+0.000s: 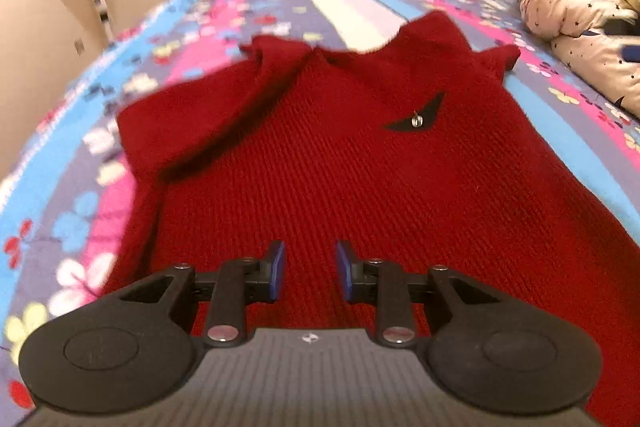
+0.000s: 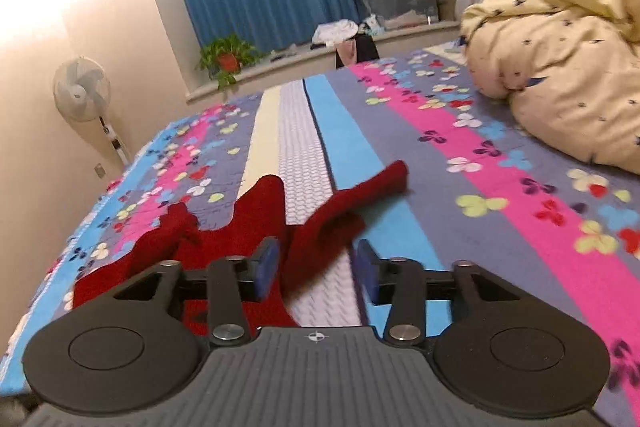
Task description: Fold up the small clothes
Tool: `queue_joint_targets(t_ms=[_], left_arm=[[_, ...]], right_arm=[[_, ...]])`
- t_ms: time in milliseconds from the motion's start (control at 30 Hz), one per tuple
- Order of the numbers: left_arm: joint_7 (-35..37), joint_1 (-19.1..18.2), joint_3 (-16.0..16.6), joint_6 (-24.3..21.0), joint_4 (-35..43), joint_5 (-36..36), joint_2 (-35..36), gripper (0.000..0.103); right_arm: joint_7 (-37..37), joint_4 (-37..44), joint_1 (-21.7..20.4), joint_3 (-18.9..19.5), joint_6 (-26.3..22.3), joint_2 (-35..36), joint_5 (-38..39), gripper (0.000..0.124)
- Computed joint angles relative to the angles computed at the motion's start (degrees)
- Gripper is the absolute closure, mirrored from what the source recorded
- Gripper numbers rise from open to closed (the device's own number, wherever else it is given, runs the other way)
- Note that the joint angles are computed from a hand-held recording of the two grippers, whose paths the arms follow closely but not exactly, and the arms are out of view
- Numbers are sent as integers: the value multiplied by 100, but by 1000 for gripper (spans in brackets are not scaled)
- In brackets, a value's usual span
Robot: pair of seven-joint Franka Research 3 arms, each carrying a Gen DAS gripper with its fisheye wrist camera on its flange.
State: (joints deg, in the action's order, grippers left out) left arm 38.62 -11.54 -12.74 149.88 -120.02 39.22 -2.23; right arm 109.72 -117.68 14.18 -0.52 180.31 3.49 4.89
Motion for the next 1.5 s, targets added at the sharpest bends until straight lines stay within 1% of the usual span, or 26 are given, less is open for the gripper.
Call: queue_joint_targets(t_ms=[267,333,433,500,533,567,667,700,733,767,800,833,867,900,933,967,1000,1067,1100,1167,1233,1300,1367,1400,1433,1500], left_arm=[[399,91,122,14,66,-563,179,72],[486,112,138,14,39,-634,170,72],[573,127,143,42,-7,-738,153,72],[597,133,141,47,1,-736,167,72],[596,129,136,43,5,-732,171,72],[614,131,137,58,7,-724,183,72],[694,136,144,102,-13,-743,192,71],[720,140,148,118,-23,-757,191,71],[721,143,150,115,-29,-757,185,70],[711,145,151,113,-32,-752,182,70],[702,146,150,117,-33,-740,186,70],[685,145,147,116,-33,-701,191,70],[671,139,141,102,-29,-652,198,70],[643,131,133,86,-30,-585,199,70],[611,121,126,66,-20,-505,208,70],[584,113,121,56,-20,-435,210,70],[554,105,117,44,-19,-353,213,70],[525,94,115,47,-31,-221,214,70],[512,92,116,59,-37,-166,219,70],[470,88,120,86,-52,-67,228,69],[437,81,117,102,-76,55,217,69],[404,71,111,103,-80,188,223,69],[360,61,107,103,-72,298,238,69],[329,56,106,106,-75,348,242,69],[314,55,109,114,-76,380,245,69],[302,58,118,138,-74,421,256,69]], right_arm=[[83,2934,68,-66,-1628,2279,517,64],[706,3676,408,-545,-2131,2812,57,64],[904,4555,316,-510,-2636,3427,-22,66],[788,4977,226,-449,-2815,3699,-97,91],[598,5210,208,-480,-2979,3814,-58,111],[357,5281,326,-712,-2979,3843,187,112],[-328,4727,1181,-2144,-2168,3610,1482,113],[-478,4369,1482,-2645,-1694,3471,1950,113],[-346,4013,1669,-2945,-1222,3330,2082,113],[187,3514,1973,-3445,-605,3188,1812,113],[998,3046,2160,-3882,-63,3089,1140,113],[1521,2704,2162,-4118,184,3012,701,113],[1681,2480,2096,-4155,139,2933,664,111],[1527,2354,1906,-3991,-191,2881,1029,110],[1173,2319,1564,-3627,-668,2802,1431,106],[1109,2222,1075,-3127,-1038,2699,1431,105],[1447,1967,761,-2827,-1109,2587,1030,103],[2723,1443,332,-2453,-889,2354,-220,98],[2892,1152,-66,-2028,-503,2229,-306,94],[2222,847,-940,-1027,163,2121,382,92],[1593,883,-1867,-26,285,2141,851,92],[1402,1056,-2422,522,184,2227,944,91],[977,1315,-2486,566,-17,2352,1386,93],[998,1445,-2287,300,-158,2401,1328,98],[1386,1500,-1946,-166,-335,2380,868,112],[1657,1631,-1436,-813,-612,2429,853,115]])
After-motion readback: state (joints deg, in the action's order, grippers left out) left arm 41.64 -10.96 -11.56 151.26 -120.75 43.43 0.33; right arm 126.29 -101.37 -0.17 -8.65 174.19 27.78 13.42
